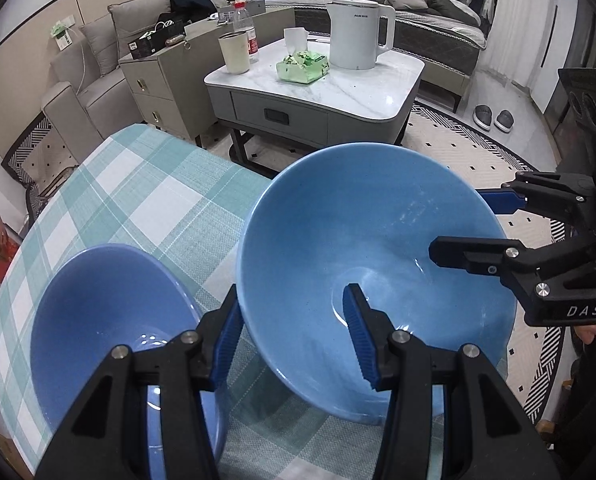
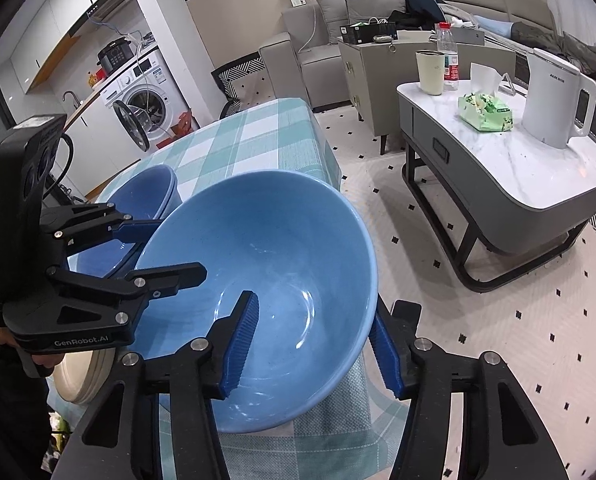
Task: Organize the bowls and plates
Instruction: 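Lift the light blue bowl with both grippers and carry it over the dark blue bowl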
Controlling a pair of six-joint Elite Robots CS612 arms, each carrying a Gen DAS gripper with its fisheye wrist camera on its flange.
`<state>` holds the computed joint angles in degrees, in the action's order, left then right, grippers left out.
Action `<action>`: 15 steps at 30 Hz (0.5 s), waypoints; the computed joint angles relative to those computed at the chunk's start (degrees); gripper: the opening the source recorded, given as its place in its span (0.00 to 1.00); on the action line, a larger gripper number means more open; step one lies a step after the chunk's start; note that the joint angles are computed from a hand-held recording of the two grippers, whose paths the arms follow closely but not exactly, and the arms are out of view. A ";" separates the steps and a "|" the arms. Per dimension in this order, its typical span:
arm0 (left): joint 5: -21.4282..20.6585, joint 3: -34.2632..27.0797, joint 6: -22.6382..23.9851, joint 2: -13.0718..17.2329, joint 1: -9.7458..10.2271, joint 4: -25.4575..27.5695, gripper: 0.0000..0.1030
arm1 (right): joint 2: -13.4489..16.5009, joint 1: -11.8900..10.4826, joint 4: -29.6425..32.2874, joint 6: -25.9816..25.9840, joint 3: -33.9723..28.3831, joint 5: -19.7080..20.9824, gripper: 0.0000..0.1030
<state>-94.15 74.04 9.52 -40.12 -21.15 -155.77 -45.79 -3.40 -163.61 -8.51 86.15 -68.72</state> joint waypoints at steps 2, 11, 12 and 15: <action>0.19 0.00 -0.71 0.03 -0.10 0.04 0.48 | -0.02 0.02 -0.81 0.52 0.15 -0.27 0.52; 0.00 -0.96 -0.58 0.68 -0.40 0.95 0.47 | -0.08 -0.51 -1.72 2.28 0.38 -0.55 0.51; -0.27 -0.97 -0.53 0.63 -0.33 1.35 0.47 | -0.13 -0.55 -1.72 2.29 0.44 -0.43 0.51; -0.30 -0.38 -0.22 0.29 -0.24 1.18 0.48 | -0.20 -0.66 -1.37 2.37 0.48 -0.68 0.51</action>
<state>-94.45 73.65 9.30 -39.83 -21.40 -154.59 -45.99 -4.07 -164.98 -6.14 86.62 -69.40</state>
